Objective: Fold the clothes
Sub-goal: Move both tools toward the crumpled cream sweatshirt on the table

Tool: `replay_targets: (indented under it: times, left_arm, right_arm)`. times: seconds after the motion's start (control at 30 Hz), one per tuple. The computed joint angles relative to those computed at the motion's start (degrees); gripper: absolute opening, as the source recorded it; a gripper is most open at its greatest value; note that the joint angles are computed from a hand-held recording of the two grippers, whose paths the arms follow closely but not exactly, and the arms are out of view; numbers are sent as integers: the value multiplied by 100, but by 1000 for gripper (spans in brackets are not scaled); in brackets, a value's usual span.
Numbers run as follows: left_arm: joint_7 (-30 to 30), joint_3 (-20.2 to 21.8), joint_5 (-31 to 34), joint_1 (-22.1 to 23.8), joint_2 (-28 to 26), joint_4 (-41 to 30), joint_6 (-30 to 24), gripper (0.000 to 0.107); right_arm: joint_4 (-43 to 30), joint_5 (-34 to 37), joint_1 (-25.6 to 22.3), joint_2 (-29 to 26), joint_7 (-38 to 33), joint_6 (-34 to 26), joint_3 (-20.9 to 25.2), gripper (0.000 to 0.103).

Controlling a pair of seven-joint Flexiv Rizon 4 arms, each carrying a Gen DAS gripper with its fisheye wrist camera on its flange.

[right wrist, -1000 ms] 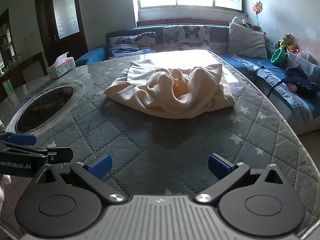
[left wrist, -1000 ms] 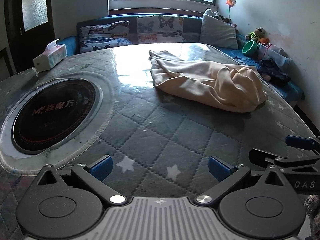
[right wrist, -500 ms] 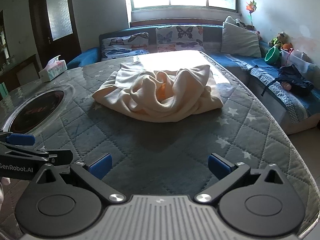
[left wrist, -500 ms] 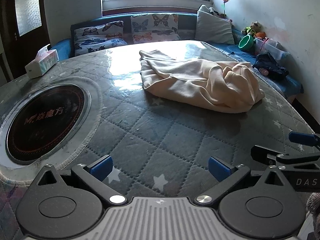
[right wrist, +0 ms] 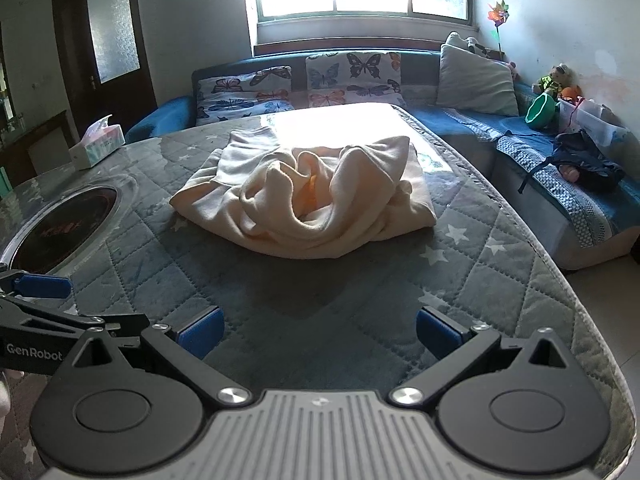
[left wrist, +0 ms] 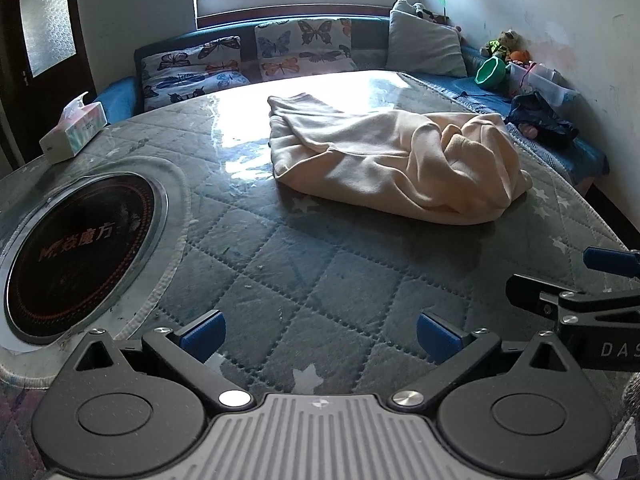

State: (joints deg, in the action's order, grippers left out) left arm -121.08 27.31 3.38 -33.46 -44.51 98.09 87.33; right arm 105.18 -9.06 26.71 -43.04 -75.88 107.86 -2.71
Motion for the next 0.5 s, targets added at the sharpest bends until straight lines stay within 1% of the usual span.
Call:
replay_targets:
  times: [0.1, 0.5]
  left_arm:
    - [23, -39, 1, 37, -17, -57, -57, 103]
    - [-59, -110, 173, 155, -83, -341, -287, 103]
  right_arm:
    - [-58, -49, -86, -17, 6, -38, 78, 103]
    - [-314, -209, -204, -106, 34, -145, 149, 103]
